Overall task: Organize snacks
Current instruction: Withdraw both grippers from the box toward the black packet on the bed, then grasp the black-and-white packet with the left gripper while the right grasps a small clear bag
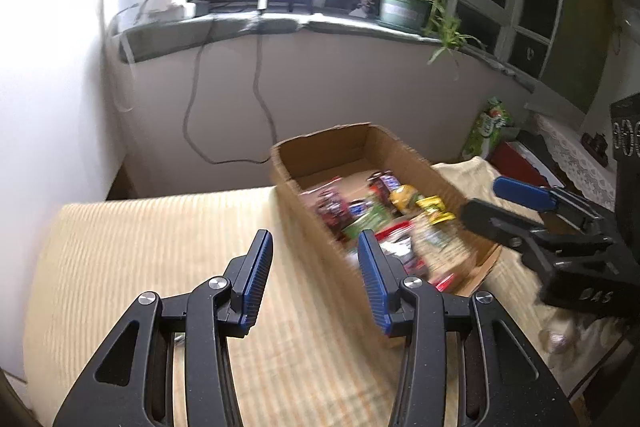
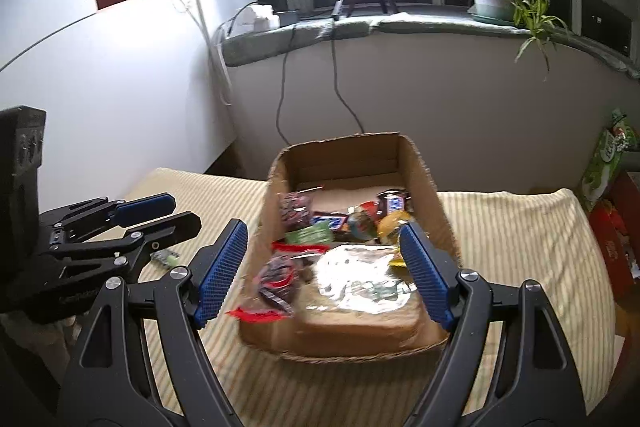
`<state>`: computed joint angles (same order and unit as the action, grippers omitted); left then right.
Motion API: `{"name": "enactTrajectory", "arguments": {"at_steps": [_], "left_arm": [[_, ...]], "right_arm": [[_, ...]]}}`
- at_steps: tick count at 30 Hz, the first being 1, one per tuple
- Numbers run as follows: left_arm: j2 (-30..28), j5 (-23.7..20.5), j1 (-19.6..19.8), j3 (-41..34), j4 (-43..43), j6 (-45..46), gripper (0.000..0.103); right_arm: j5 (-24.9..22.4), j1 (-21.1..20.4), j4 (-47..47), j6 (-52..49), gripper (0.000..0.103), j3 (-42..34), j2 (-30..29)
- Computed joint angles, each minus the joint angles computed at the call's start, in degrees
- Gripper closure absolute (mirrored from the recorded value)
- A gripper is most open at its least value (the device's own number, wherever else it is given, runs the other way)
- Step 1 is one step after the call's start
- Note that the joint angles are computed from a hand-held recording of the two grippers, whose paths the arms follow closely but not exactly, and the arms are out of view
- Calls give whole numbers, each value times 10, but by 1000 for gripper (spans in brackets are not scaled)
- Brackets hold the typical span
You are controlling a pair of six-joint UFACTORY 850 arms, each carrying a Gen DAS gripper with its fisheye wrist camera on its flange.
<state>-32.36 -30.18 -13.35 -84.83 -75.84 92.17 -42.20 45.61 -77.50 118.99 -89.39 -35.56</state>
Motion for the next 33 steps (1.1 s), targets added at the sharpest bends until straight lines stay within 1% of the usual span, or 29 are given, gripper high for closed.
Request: {"name": "enactTrajectory", "arguments": {"at_steps": [6,11,17,21,23,25,29,31,33], "left_arm": [[-8,16,42,7,10,-25,60],[-27,27,73,1,38,-71,60],[-39,30,95,8,63,-98,60],[-45,26,102,9,70,-106,60],[-48,22,105,6,69,-106,60],[-50,18,106,2,69,-107,60],[-58,7,108,-8,68,-108,60],[-63,2,109,-11,72,-109,61],[-67,-5,109,-14,78,-113,66]], "right_arm": [[34,10,-7,-6,22,-19,-15],[76,17,10,-47,22,-63,-49],[113,22,97,-177,22,-153,-116],[123,20,173,-272,22,-221,-165],[125,17,210,-320,22,-254,-187],[114,15,248,-370,22,-294,-213],[97,7,329,-462,33,-373,-263],[83,3,367,-507,36,-422,-293],[58,-2,410,-558,44,-489,-333]]}}
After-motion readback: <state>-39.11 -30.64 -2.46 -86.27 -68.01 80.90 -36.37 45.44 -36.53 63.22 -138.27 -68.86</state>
